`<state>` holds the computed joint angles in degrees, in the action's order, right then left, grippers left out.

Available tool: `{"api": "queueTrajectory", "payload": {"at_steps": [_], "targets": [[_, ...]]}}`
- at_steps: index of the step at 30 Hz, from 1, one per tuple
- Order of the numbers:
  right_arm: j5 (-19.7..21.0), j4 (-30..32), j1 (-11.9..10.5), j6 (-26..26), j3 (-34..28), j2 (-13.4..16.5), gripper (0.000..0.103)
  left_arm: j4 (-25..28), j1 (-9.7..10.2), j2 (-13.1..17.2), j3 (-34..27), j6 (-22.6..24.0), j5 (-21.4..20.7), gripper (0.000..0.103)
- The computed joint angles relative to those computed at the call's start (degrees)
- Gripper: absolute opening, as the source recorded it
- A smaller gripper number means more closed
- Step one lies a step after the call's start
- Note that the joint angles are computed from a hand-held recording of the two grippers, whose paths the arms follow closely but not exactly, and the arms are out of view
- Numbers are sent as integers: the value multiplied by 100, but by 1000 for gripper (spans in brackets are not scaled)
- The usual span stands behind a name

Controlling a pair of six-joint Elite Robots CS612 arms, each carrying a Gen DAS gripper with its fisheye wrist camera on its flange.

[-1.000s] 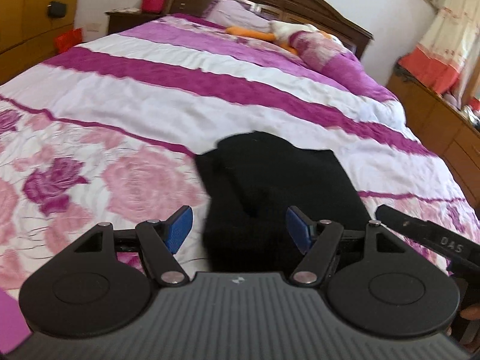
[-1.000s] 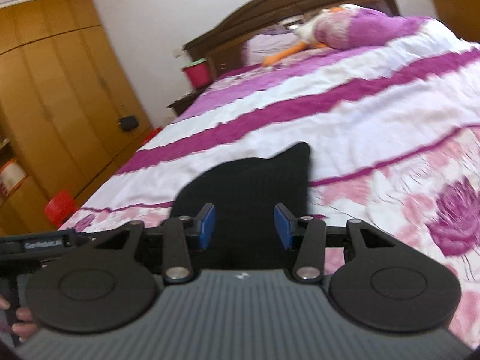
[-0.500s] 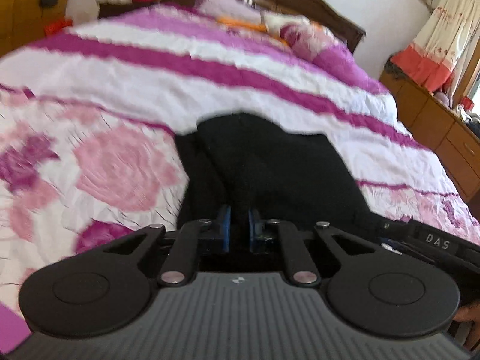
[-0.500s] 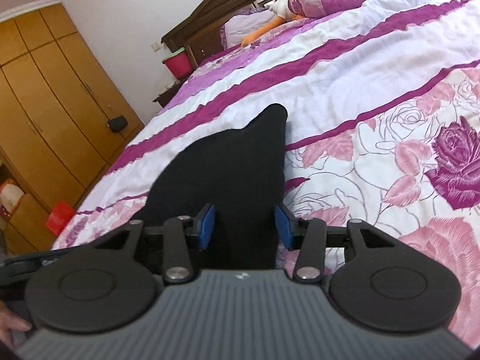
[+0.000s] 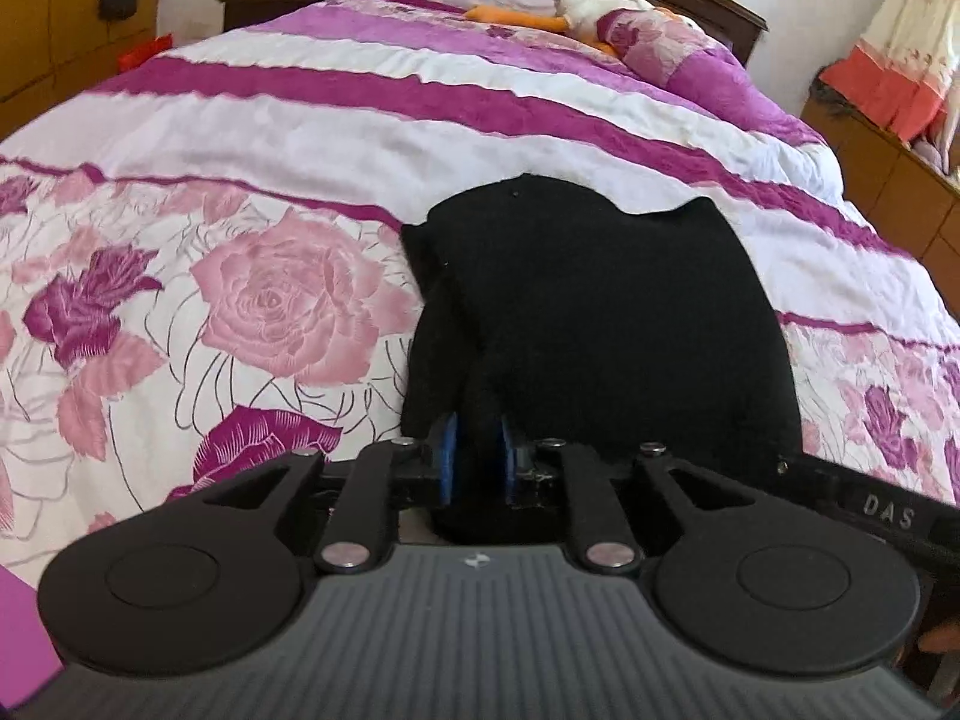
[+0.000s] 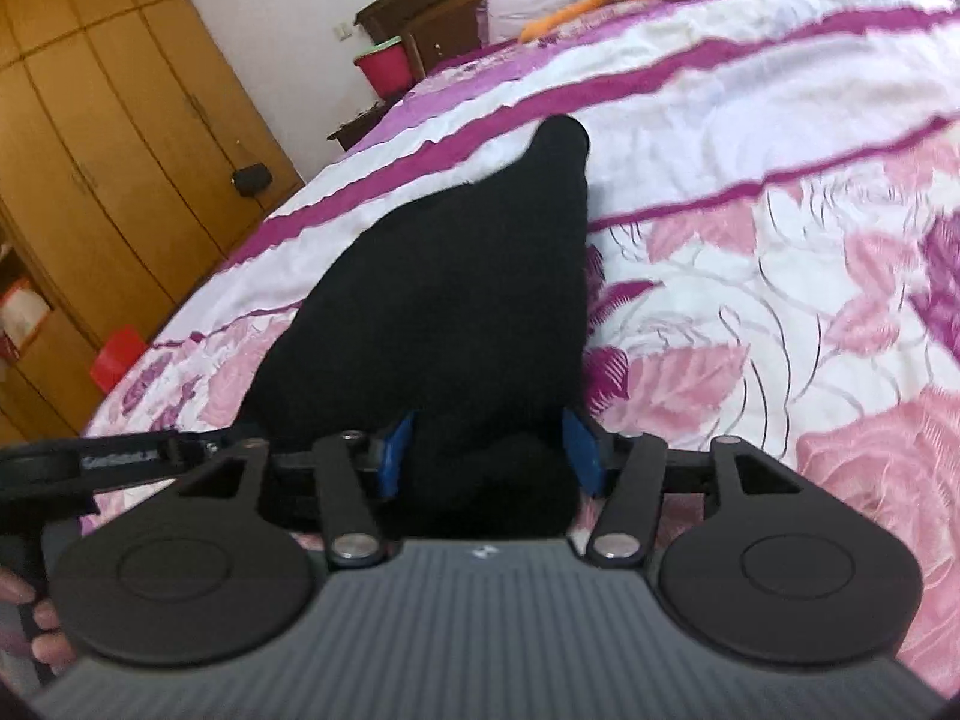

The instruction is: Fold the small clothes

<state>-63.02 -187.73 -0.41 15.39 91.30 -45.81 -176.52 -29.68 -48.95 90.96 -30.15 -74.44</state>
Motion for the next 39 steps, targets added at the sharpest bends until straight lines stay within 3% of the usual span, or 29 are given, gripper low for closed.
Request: {"api": "queueTrajectory", "payload": {"at_steps": [3,8,9,11,13,17,20,26,32,39], "targets": [[13,-20,-6,-15,49,-33,58,-22,-24,-56,47,46,33,29],[47,-53,-32,-201,123,-152,59,-211,-55,-119,55,21,178,62],[95,-206,-57,-133,140,-154,59,-338,-59,-107,46,48,198,64],[125,-488,-97,46,140,-135,67,-490,-53,-53,-29,118,207,73],[145,-717,-138,240,87,-81,74,-415,-51,0,-133,103,252,73],[-71,-630,-159,489,-105,22,74,-15,-18,167,-394,-169,317,74],[131,-511,-206,702,-239,131,74,183,42,277,-514,-346,250,79],[550,-184,-217,772,-512,362,73,-25,205,444,-602,-625,-269,83],[868,-261,-179,754,-766,602,73,-414,326,614,-694,-607,-745,83],[1051,-273,-182,813,-930,734,74,-525,366,736,-829,-532,-958,83]]}}
